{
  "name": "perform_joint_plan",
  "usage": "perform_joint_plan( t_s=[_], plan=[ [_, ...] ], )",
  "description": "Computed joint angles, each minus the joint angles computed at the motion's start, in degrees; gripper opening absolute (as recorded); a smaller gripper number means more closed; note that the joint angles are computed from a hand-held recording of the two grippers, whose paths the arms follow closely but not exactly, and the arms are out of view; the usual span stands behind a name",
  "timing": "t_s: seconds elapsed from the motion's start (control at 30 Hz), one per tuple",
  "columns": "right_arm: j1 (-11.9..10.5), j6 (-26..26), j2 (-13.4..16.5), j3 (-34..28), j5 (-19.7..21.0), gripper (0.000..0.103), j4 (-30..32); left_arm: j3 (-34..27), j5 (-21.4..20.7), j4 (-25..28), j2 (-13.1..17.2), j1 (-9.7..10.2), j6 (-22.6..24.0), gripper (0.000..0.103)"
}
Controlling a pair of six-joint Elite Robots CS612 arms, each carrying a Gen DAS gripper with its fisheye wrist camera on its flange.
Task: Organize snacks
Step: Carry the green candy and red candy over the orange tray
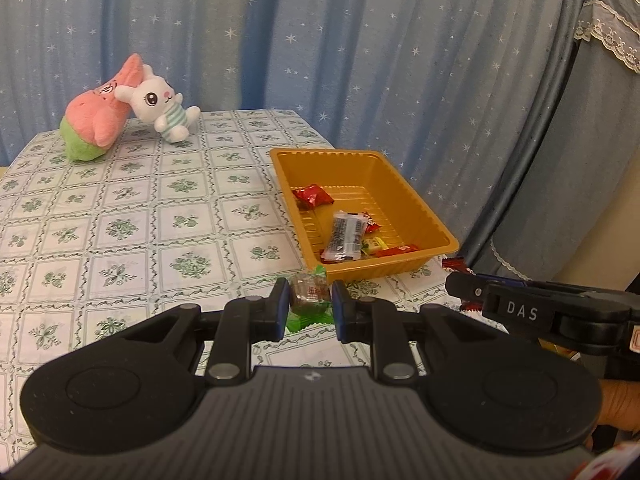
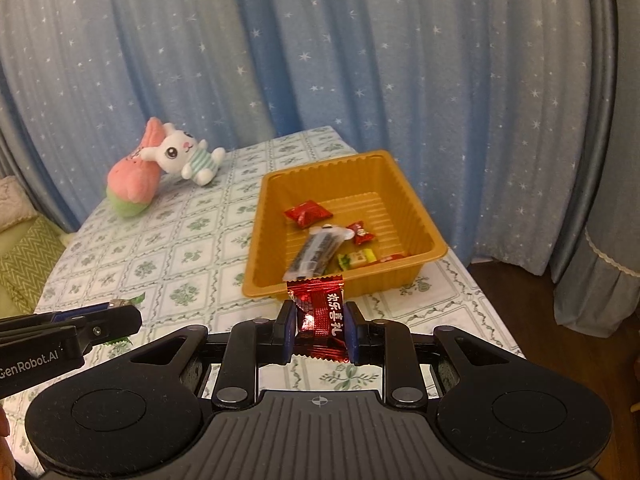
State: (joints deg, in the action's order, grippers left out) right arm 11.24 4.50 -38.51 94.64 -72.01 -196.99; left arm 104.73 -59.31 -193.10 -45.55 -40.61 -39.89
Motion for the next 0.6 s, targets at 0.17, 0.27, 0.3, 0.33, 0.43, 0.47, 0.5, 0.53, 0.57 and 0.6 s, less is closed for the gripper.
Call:
perform_joint_plan(
  t_s=[0.17,0.27,0.3,0.33,0.43,0.47,0.5,0.53,0.57,0.6],
  plan=[
    [-0.4,0.6,0.2,-0.2,-0.5,0.025,0.2,-1.6,-0.9,0.6,0.7,0.17,1.4,0.020],
    [-0.7,0.9,0.3,-0.4,-0.7,0.025,0.4,-2.6,-1.7,0.8,1.2,0.29,2.1,0.020],
    [-0.7,1.0,0.3,-0.5,-0.7,0.025,0.5,-2.9,-1.9,0.9,1.4,0.34,2.4,0.020],
    [-0.8,1.1,0.4,-0.5,-0.8,0.025,0.6,-3.2,-2.1,1.0,1.5,0.38,2.6,0.020],
    [-1.0,1.3,0.5,-0.8,-1.0,0.025,0.8,-4.2,-2.8,1.4,2.0,0.52,3.2,0.020],
    [-1.1,1.3,0.5,-0.9,-0.9,0.025,0.9,-4.4,-2.9,1.6,2.1,0.53,3.4,0.020],
    [-1.2,1.4,0.6,-1.0,-1.0,0.025,0.9,-4.7,-3.2,1.7,2.2,0.59,3.6,0.020],
    [-1.3,1.4,0.6,-1.1,-1.1,0.025,0.9,-5.0,-3.4,1.8,2.4,0.66,3.8,0.020],
    [-1.3,1.5,0.7,-1.3,-1.1,0.025,1.0,-5.3,-3.6,1.9,2.6,0.71,4.0,0.020],
    [-1.4,1.5,0.7,-1.4,-1.2,0.025,1.0,-5.5,-3.8,1.9,2.7,0.77,4.2,0.020]
  ],
)
